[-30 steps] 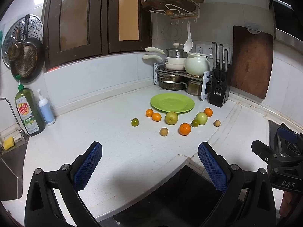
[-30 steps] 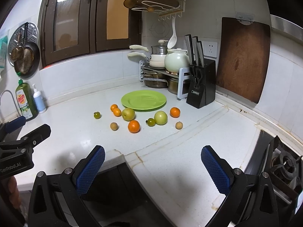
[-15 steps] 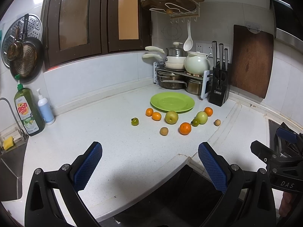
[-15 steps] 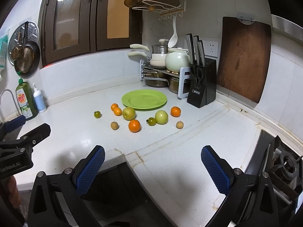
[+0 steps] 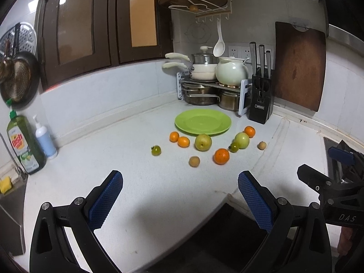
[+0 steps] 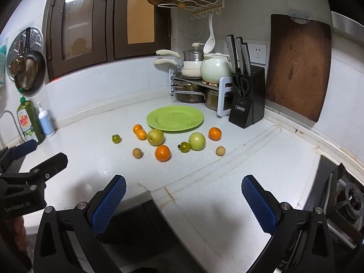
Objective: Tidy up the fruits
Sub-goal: 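Grasp the small brown fruit with the left tool while the right tool grasps the orange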
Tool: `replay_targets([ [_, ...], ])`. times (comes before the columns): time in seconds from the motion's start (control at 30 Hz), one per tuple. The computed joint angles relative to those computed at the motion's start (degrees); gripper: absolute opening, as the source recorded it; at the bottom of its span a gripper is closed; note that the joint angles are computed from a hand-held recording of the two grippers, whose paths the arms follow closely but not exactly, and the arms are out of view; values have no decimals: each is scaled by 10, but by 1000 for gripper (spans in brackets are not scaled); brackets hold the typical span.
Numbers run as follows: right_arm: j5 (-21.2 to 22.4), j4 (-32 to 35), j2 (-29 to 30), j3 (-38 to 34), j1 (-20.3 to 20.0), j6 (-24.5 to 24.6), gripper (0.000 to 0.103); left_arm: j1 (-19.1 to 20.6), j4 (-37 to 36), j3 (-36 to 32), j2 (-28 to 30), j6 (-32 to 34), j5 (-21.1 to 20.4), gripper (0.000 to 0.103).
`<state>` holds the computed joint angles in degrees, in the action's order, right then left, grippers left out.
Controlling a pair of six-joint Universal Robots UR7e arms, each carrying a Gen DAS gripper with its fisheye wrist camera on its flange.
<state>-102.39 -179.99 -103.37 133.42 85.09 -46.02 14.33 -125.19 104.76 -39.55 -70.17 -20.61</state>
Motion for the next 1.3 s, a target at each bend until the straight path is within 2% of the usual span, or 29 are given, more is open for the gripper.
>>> replay_targets([
  [0.1, 3, 1, 19, -11, -1, 0, 102, 12, -30, -5, 7, 48, 9, 102],
  [0.23, 1, 3, 52, -32, 3, 0, 101, 34, -125, -7, 20, 149, 7, 97],
  [0.4, -16, 2, 107, -67, 16, 4, 95, 65, -240, -15, 37, 270, -2, 90],
  [0.5, -31, 7, 140, -89, 22, 12, 90, 89, -304, -25, 49, 347, -22, 86],
  [0.6, -47, 20, 170, -110, 26, 27, 85, 111, -338, -34, 54, 398, -53, 81],
  [0.77, -77, 39, 221, -149, 32, 52, 76, 151, -382, -49, 60, 480, -118, 73],
  [0.97, -105, 57, 265, -181, 33, 80, 66, 188, -397, -73, 70, 546, -177, 63],
  [1.2, -117, 106, 289, -213, 28, 94, 58, 217, -385, -102, 85, 574, -233, 55],
  [1.3, -107, 131, 295, -229, 23, 91, 49, 223, -374, -114, 91, 567, -243, 50],
])
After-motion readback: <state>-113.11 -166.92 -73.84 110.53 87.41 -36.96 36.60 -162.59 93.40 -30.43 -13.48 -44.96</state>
